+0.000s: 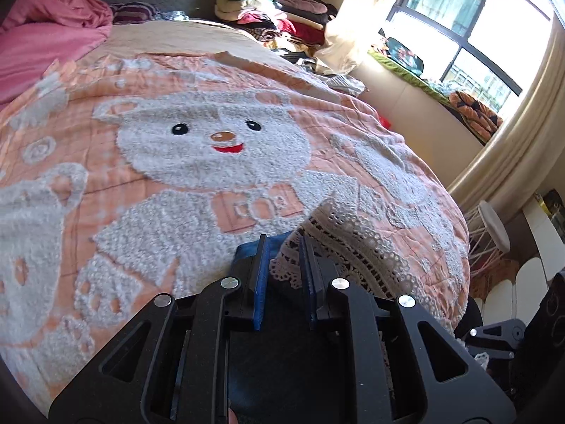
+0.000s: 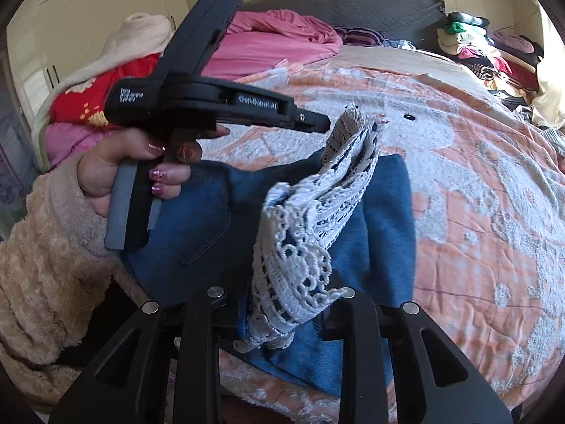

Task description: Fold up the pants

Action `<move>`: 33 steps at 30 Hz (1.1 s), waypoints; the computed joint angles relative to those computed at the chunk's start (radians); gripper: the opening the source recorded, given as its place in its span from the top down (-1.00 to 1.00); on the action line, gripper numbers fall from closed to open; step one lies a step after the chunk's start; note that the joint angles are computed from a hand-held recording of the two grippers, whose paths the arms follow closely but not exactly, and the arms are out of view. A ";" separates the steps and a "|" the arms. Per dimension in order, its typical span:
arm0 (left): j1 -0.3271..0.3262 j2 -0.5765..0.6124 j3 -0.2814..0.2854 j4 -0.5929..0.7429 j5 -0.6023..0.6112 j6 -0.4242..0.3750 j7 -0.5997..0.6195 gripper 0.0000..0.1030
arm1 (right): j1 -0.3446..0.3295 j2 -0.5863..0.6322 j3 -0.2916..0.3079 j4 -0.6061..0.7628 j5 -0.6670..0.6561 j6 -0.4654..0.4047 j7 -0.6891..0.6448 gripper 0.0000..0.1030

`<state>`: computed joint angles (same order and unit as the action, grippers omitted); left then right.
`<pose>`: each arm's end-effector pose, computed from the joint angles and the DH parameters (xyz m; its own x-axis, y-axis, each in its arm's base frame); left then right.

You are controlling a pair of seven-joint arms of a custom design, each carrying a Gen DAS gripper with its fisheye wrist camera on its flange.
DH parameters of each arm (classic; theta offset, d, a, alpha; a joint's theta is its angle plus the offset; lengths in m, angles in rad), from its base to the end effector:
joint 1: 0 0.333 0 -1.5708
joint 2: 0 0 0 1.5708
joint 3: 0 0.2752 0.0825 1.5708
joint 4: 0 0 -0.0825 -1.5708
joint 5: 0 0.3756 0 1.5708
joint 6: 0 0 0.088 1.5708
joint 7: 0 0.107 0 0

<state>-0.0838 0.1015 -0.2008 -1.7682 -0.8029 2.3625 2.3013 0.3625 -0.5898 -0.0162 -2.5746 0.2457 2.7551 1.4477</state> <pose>0.5958 -0.1791 0.5191 -0.6109 -0.7094 0.3514 -0.6994 0.2756 -0.6595 0.4078 0.1360 0.5153 0.3285 -0.9329 -0.1475 -0.7081 -0.1399 -0.6921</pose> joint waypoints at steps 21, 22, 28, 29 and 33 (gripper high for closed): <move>0.043 -0.046 0.060 -0.090 -0.062 -0.059 -0.176 0.18 | 0.156 -0.030 -0.053 -0.042 0.133 -0.007 -0.147 -0.04; 0.047 -0.034 0.059 -0.078 -0.058 -0.077 -0.193 0.15 | 0.148 -0.052 -0.053 -0.052 0.143 -0.006 -0.146 -0.12; 0.051 -0.007 0.043 -0.060 0.001 -0.080 -0.250 0.00 | 0.024 -0.144 -0.012 -0.111 0.098 -0.010 -0.047 -0.25; 0.050 -0.003 0.039 -0.056 0.003 -0.082 -0.254 0.00 | 0.001 -0.147 -0.008 -0.117 0.086 -0.010 -0.024 -0.27; 0.048 0.000 0.029 -0.053 0.004 -0.080 -0.254 0.28 | -0.062 -0.108 -0.026 -0.103 0.050 -0.014 0.045 -0.29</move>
